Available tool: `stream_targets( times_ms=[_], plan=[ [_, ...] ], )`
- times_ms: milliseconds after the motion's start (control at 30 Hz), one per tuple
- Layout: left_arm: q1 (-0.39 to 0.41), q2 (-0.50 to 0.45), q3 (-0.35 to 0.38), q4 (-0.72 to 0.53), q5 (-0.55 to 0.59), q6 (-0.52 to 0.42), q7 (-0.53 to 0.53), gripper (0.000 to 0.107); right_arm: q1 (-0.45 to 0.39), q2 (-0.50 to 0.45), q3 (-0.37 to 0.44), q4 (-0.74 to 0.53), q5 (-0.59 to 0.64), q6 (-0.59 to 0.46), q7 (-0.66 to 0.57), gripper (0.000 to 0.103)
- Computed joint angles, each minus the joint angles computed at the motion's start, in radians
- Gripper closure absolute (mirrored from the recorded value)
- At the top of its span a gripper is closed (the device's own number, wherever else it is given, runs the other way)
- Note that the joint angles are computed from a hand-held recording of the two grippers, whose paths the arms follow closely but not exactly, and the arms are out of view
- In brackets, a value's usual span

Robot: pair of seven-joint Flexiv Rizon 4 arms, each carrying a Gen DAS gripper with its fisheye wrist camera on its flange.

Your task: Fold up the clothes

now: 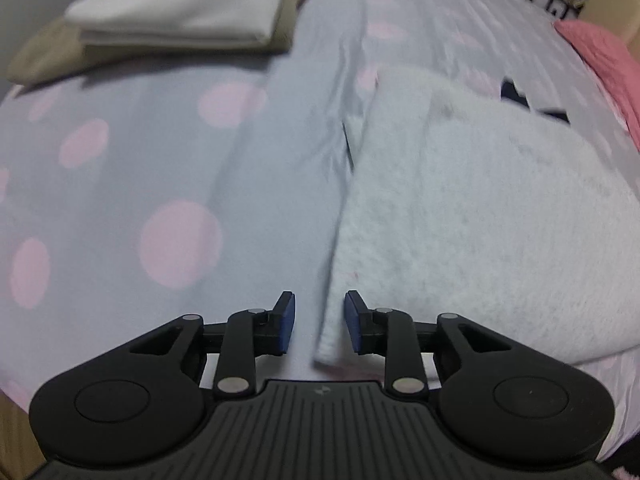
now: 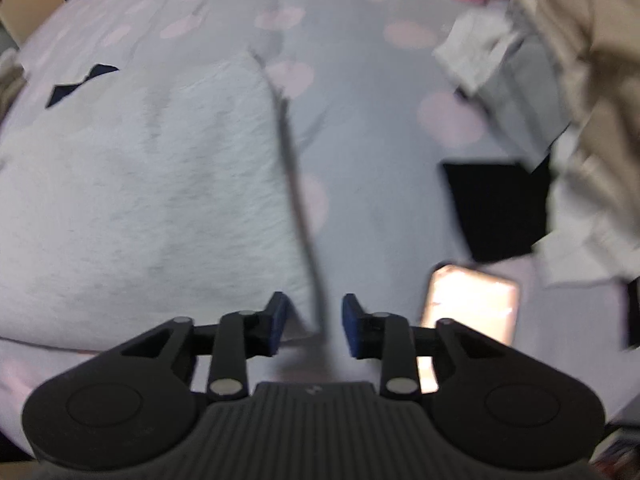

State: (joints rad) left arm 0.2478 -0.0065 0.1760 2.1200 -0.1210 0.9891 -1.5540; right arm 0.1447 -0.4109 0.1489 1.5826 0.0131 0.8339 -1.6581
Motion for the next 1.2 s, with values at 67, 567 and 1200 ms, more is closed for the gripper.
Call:
stream_targets(
  times_ms=[67,567,1200],
  plan=[
    [0.000,0.004,-0.002,-0.002,-0.048,0.029,0.026,0.078,-0.012,0.013,0.010,0.000,0.021,0.029,-0.018,0.062],
    [-0.027,-0.199,-0.106,-0.124,-0.380,0.165,0.347,0.066,-0.036,-0.304,0.084,-0.548,0.298,-0.241,-0.059,0.036],
    [-0.031,-0.289,-0.125,-0.170,-0.350,0.186,0.343,0.066,0.031,-0.439,0.077,-0.644,0.237,-0.218,-0.103,0.066]
  ],
)
